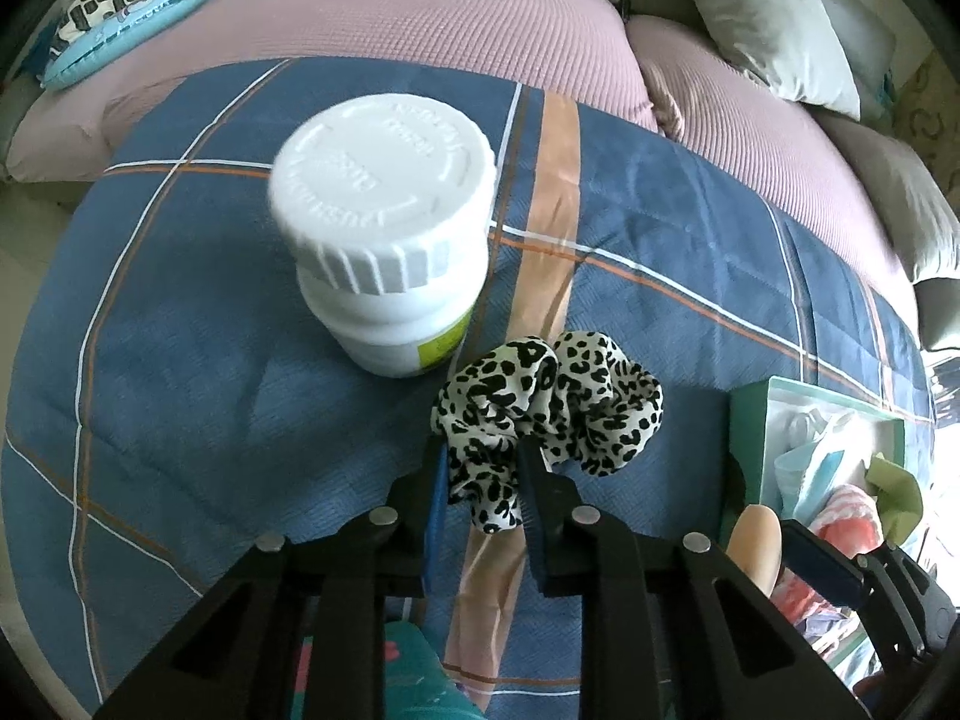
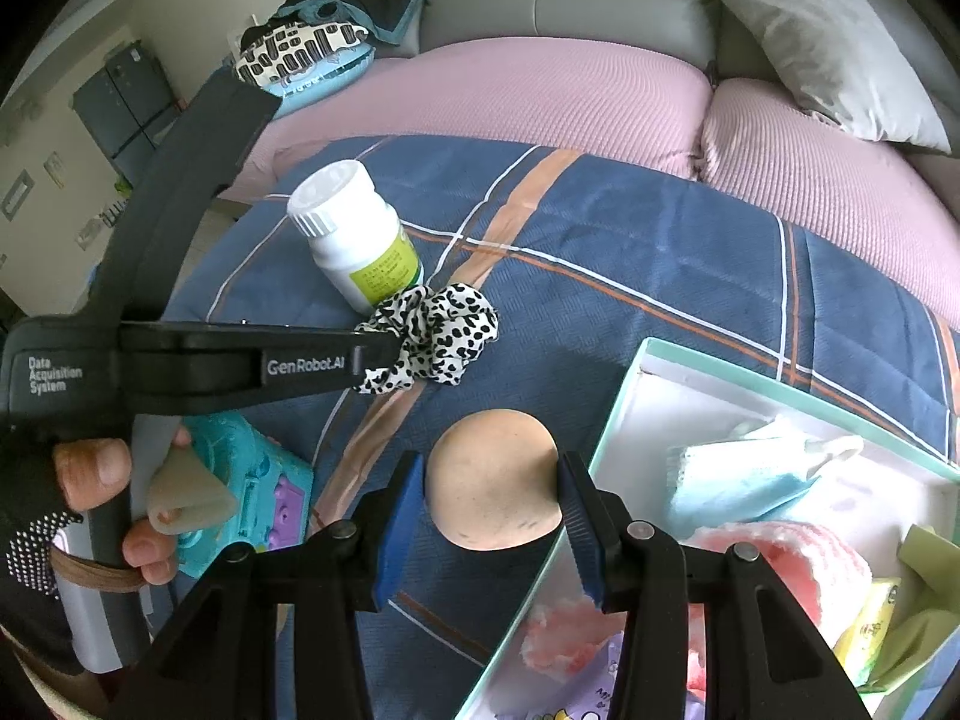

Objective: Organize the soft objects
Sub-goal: 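Carry the sponge with the right tool while the left tool carries the scrunchie over the tray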

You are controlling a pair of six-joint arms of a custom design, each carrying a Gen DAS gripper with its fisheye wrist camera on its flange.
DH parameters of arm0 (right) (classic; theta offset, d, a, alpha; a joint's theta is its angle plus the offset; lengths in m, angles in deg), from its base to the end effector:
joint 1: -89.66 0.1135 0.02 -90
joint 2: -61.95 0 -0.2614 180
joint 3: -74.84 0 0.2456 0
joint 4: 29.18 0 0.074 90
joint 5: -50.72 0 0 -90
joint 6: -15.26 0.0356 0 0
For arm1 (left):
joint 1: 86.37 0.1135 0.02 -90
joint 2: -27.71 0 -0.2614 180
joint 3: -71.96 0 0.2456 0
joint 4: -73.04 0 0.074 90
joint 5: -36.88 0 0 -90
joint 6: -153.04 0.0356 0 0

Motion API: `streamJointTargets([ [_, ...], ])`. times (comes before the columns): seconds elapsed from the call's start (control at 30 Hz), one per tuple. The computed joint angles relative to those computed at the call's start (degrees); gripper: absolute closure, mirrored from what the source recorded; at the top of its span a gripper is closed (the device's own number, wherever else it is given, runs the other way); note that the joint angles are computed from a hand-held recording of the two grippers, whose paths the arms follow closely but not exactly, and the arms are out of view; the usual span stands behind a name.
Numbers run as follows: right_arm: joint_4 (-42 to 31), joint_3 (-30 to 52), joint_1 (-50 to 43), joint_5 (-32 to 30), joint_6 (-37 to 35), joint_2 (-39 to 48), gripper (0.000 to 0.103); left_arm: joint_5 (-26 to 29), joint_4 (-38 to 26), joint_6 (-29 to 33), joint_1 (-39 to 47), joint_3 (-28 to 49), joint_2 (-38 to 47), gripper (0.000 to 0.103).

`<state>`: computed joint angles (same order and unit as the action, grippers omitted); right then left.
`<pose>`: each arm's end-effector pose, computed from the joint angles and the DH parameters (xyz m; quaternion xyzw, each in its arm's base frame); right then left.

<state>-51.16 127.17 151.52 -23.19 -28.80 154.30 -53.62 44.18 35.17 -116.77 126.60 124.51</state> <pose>0.1359 0.2331 0.1212 -0.0995 0.9562 0.1135 0.2509 0.2319 -0.1357 0.1046 0.0211 0.9861 -0.0765 0.1461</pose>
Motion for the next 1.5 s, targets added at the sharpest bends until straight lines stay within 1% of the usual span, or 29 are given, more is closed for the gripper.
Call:
streamJointTargets([
  [0.27,-0.53,-1.08,0.6,0.77,0.85,-1.91,0.055,0.82,0.42,0.6,1.78,-3.35,-3.97,0.08],
  [0.3,-0.5,-1.19,0.6,0.75,0.86,-2.0,0.055,1.11,-0.31,1.07,2.56,-5.25,-6.82,0.08],
  [0.43,-0.83,-1.08,0.61,0.82,0.72,-2.29,0.055,1.02,-0.9,0.48,3.06,-6.81,-9.67,0.08],
  [0.57,-1.66,-0.88,1.19,1.33,1.33,-2.96,0.055,2.31,-0.84,0.76,4.59,-8.41,-12.28,0.08],
  [0.77,-2.83,-1.04,2.22,2.28,2.78,-4.45,0.055,3.82,-2.44,1.08,6.12,-10.79,-18.99,0.08],
  [1.03,-5.18,-2.33,4.13,5.05,5.46,-8.86,0.055,2.77,-7.87,0.72,6.88,-11.78,-30.22,0.081],
  [1.17,-8.07,-2.82,6.2,7.7,7.99,-12.12,0.055,1.81,-11.37,0.35,6.39,-11.56,-37.0,0.081],
  [1.23,-9.89,-3.11,7.41,9.22,9.45,-14.1,0.055,0.77,-14.07,-0.11,5.63,-11.34,-41.19,0.081],
  [1.4,-15.89,-3.34,11.38,13.74,14.23,-18.89,0.055,-2.7,-18.17,-2.27,1.15,-10.1,-47.67,0.081],
  [1.5,-20.23,-3.73,14.28,16.46,17.93,-22.26,0.055,-5.84,-20.79,-4.72,-3.35,-8.96,-51.04,0.081],
])
